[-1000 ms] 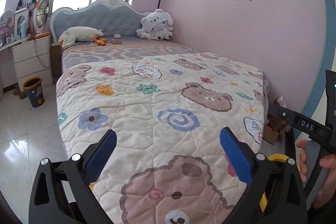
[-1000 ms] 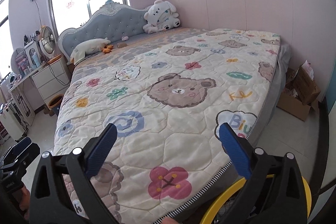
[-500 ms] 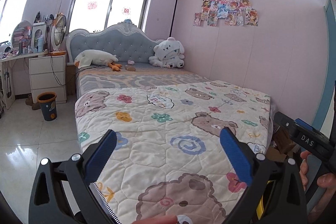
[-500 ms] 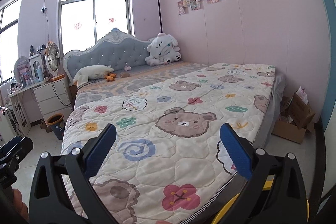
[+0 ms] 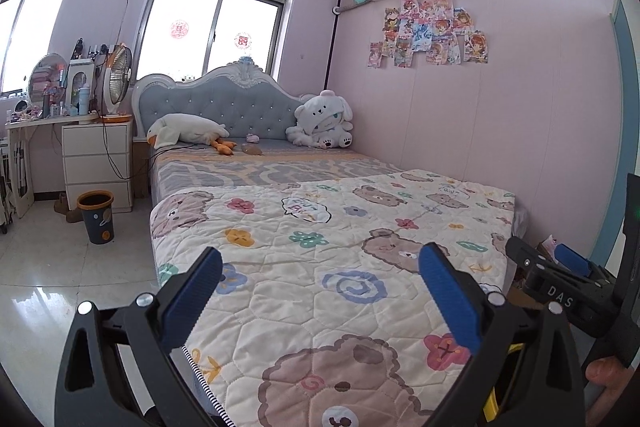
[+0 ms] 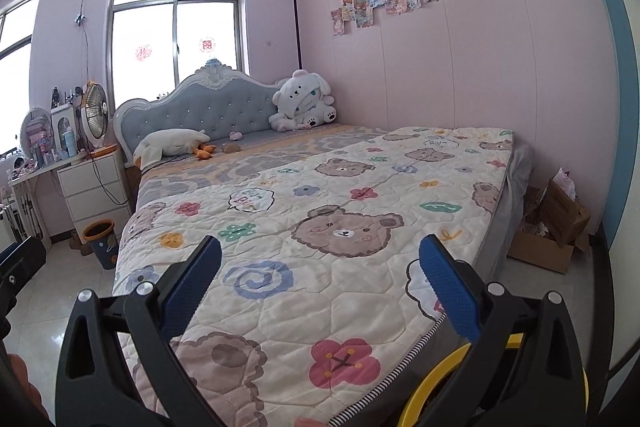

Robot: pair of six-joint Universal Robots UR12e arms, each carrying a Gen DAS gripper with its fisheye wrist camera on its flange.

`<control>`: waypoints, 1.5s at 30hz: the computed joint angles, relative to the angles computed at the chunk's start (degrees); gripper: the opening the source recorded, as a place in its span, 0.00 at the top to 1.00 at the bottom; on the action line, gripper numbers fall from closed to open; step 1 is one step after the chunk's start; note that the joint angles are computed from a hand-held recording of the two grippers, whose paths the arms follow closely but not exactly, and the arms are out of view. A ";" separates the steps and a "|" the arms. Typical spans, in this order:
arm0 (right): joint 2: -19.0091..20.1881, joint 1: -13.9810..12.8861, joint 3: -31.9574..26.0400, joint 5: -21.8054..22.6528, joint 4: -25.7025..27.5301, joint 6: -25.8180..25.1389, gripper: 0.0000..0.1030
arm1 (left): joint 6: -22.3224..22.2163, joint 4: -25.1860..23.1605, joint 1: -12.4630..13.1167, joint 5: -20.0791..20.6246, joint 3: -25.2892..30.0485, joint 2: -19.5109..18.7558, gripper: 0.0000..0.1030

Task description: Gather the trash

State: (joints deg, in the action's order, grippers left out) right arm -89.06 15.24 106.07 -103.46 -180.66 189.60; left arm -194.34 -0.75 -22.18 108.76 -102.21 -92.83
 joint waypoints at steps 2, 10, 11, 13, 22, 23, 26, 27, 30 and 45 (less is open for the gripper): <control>-0.13 -0.05 0.20 0.04 0.13 0.12 0.08 | 0.02 0.14 -0.12 0.46 -0.03 0.03 0.08; -0.30 -0.37 0.39 0.62 1.06 0.84 0.08 | 0.21 0.31 -0.27 1.04 -0.02 -0.06 0.08; -0.29 -0.37 0.34 0.64 1.20 0.86 0.08 | 0.20 0.25 -0.26 0.99 0.01 -0.07 0.08; -0.26 -0.40 0.31 0.73 1.39 0.86 0.08 | 0.28 0.30 -0.26 1.06 0.00 -0.07 0.08; -0.17 -0.53 0.10 1.17 2.21 1.03 0.08 | 0.24 0.18 -0.21 0.93 -0.03 -0.03 0.08; -0.16 -0.53 0.10 1.15 2.16 1.06 0.08 | 0.19 0.12 -0.22 0.99 -0.04 -0.01 0.08; -0.18 -0.53 0.10 1.20 2.21 1.09 0.08 | -0.05 -0.06 -0.23 0.92 0.12 -0.21 0.08; -0.16 -0.54 0.09 1.19 2.20 1.04 0.08 | -0.07 -0.07 -0.27 1.00 0.09 -0.20 0.08; -0.18 -0.56 0.08 1.25 2.28 1.02 0.08 | -0.05 -0.12 -0.25 0.97 0.11 -0.20 0.08; 0.29 -0.55 0.28 0.97 2.15 1.39 0.08 | -0.41 -0.43 -0.07 0.16 0.04 -0.43 0.08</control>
State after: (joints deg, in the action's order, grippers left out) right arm -88.77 14.69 106.35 -102.49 -178.51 190.99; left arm -194.75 -1.19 -22.25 108.92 -102.17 -93.26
